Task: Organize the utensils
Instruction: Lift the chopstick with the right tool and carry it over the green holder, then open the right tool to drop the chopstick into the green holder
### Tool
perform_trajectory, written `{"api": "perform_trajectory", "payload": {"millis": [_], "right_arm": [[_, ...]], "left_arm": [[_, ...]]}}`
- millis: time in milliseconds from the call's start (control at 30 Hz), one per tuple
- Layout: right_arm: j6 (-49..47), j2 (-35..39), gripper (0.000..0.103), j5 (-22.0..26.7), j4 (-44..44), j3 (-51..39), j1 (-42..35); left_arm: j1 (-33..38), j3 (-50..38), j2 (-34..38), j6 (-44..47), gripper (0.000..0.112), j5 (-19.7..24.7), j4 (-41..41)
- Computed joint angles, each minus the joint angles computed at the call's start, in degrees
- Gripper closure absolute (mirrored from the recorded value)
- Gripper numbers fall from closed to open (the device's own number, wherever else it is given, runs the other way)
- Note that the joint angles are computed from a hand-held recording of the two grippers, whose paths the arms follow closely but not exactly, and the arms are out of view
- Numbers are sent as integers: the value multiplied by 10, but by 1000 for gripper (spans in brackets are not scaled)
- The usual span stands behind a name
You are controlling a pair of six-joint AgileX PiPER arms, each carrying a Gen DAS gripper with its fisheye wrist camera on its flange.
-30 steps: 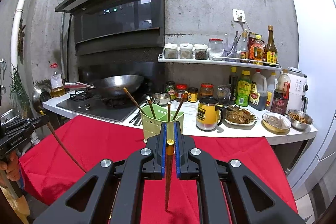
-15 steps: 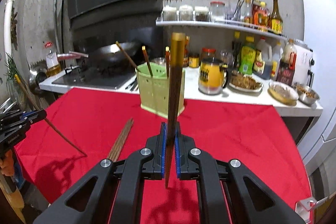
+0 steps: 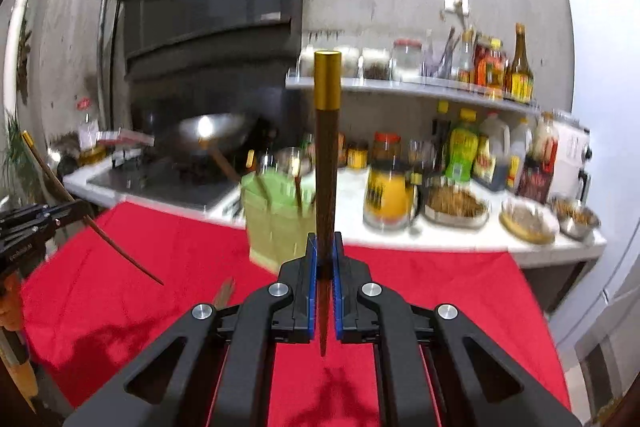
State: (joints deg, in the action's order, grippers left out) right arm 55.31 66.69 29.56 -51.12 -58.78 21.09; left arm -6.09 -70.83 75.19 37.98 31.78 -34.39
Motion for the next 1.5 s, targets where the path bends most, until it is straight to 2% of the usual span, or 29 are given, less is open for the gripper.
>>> {"api": "perform_trajectory", "payload": {"millis": [67, 100, 200, 267, 367, 467, 533, 767, 900, 933, 967, 1000, 1033, 1067, 1100, 1133, 1267, 1333, 1500], "right_arm": [[-27, 23, 97, -27, 17, -38, -26], [-66, 40, 97, -53, 57, -70, -46], [-125, 68, 97, -82, 110, -133, -59], [-119, 83, 97, -96, 93, -164, -58], [-32, 117, 97, -119, -11, -199, -56], [-32, 157, 97, -141, -5, -233, -75], [-34, 182, 97, -146, 1, -249, -82], [-223, 275, 96, -127, 207, -303, -109], [-238, 293, 94, -123, 229, -302, -115], [-239, 295, 90, -119, 230, -303, -116], [-257, 296, 77, -118, 250, -306, -119], [-263, 290, 69, -120, 263, -301, -121], [-252, 280, 57, -123, 255, -292, -121], [-236, 271, 56, -125, 238, -284, -120], [-204, 254, 56, -127, 202, -271, -118], [-185, 239, 56, -127, 180, -260, -117], [-135, 165, 56, -123, 127, -201, -114], [-106, 123, 56, -110, 95, -161, -106], [-77, 33, 56, -71, 76, -38, -64]], "left_arm": [[-18, -67, 40, -23, 106, -10, 11], [-24, -88, 51, -31, 106, -8, 16], [-51, -190, 103, -82, 106, -4, 61], [-65, -238, 128, -100, 106, -2, 77], [-88, -315, 181, -123, 106, 10, 101], [-106, -375, 234, -146, 106, 18, 131], [-114, -419, 275, -158, 106, 32, 143], [-128, -543, 391, -202, 106, 104, 185], [-125, -588, 434, -210, 106, 137, 185], [-122, -605, 445, -211, 106, 150, 184], [-121, -613, 451, -213, 106, 155, 185], [-121, -612, 449, -216, 104, 151, 189], [-118, -603, 441, -216, 100, 147, 188], [-114, -594, 431, -212, 97, 143, 181], [-110, -576, 416, -205, 88, 133, 169], [-104, -542, 389, -195, 87, 115, 154], [-83, -424, 290, -161, 85, 64, 120], [-76, -361, 238, -171, 81, 45, 139], [-57, -168, 120, -167, 80, 0, 171]]}}
